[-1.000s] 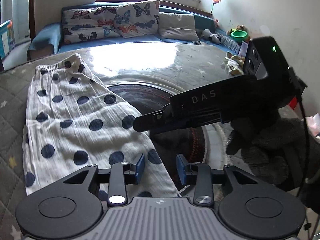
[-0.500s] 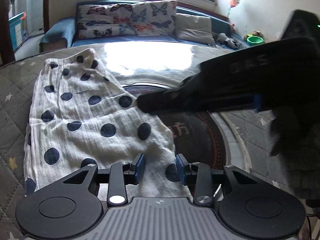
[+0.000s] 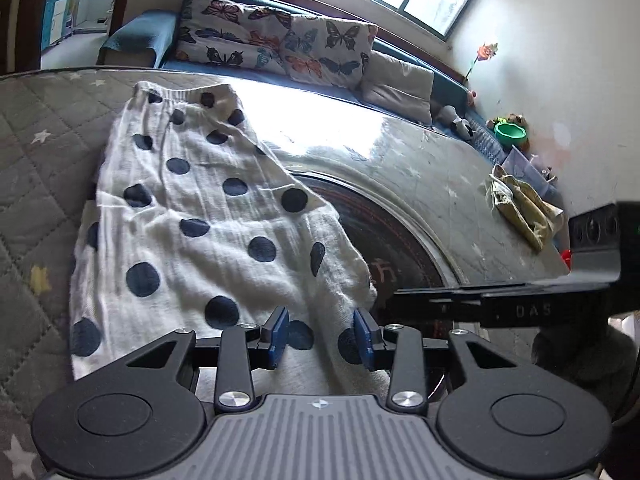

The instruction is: Fold clothes

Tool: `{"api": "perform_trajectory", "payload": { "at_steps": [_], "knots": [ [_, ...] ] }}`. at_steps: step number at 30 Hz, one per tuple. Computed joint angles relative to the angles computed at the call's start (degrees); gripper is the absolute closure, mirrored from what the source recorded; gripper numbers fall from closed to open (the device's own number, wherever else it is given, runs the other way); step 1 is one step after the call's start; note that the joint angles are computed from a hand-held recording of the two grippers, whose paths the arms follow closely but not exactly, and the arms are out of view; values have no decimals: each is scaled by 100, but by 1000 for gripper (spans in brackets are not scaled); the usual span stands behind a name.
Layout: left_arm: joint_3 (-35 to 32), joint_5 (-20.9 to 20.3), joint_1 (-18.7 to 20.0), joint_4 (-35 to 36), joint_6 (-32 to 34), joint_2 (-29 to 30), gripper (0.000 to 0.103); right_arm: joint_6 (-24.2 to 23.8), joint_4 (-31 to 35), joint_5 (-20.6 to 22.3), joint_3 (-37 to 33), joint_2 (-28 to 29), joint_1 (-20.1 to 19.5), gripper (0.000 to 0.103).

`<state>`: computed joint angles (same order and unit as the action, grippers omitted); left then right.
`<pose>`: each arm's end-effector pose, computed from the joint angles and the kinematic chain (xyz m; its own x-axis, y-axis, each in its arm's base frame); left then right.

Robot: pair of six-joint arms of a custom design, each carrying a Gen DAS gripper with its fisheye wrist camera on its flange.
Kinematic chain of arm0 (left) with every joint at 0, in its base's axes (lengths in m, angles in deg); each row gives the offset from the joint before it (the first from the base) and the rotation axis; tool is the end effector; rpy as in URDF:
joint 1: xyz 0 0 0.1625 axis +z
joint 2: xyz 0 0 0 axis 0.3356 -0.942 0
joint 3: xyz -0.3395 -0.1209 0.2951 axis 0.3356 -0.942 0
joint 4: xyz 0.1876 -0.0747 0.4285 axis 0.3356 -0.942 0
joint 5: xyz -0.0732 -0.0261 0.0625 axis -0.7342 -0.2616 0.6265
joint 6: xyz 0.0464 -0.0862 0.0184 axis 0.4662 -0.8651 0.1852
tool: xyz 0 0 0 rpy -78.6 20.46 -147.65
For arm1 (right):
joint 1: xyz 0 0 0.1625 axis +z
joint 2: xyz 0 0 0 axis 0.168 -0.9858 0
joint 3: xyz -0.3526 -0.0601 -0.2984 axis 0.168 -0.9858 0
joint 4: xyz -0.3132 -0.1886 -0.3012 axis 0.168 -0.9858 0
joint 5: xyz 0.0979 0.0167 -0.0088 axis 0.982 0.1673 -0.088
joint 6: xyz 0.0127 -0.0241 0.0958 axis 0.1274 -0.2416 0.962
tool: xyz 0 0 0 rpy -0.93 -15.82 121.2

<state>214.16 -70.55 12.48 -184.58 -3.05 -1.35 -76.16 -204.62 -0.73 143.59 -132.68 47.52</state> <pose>-0.2069 -0.3514 -0.0400 -0.8949 0.2709 -0.3545 0.4162 0.7932 -0.4445 -0.0729 -0.4046 0.2083 -0.9184 -0.3759 0.1233 -0.3936 0.8379 -0.3782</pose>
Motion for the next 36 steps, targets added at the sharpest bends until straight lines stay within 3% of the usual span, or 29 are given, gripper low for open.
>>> {"api": "perform_trajectory", "payload": {
  "at_steps": [7, 15, 18, 19, 23, 27, 29, 34, 36],
  "knots": [
    [-2, -106, 154, -138, -26, 13, 64, 64, 703, 719, -136, 132, -266, 81],
    [34, -217, 248, -503, 49, 113, 64, 601, 760, 1148, -246, 419, -369, 79],
    [40, -274, 272, -614, 80, 140, 61, 684, 904, 1359, -283, 470, -444, 81],
    [44, -273, 264, -617, 91, 136, 59, 678, 856, 1389, -261, 451, -457, 88],
    [89, -253, 193, -651, 171, 103, 54, 685, 479, 1345, -116, 245, -446, 98],
    [128, -111, 93, -544, 263, 54, 51, 734, -321, 1006, 71, 53, -303, 100],
    [146, -98, 93, -476, 230, 40, 51, 656, -353, 916, 57, 9, -266, 99],
    [209, -49, 54, -493, 179, 49, 51, 563, -361, 815, 77, 68, -256, 84],
    [233, 32, 5, -390, 198, 30, 51, 456, -486, 706, 120, 141, -236, 84]
  ]
}}
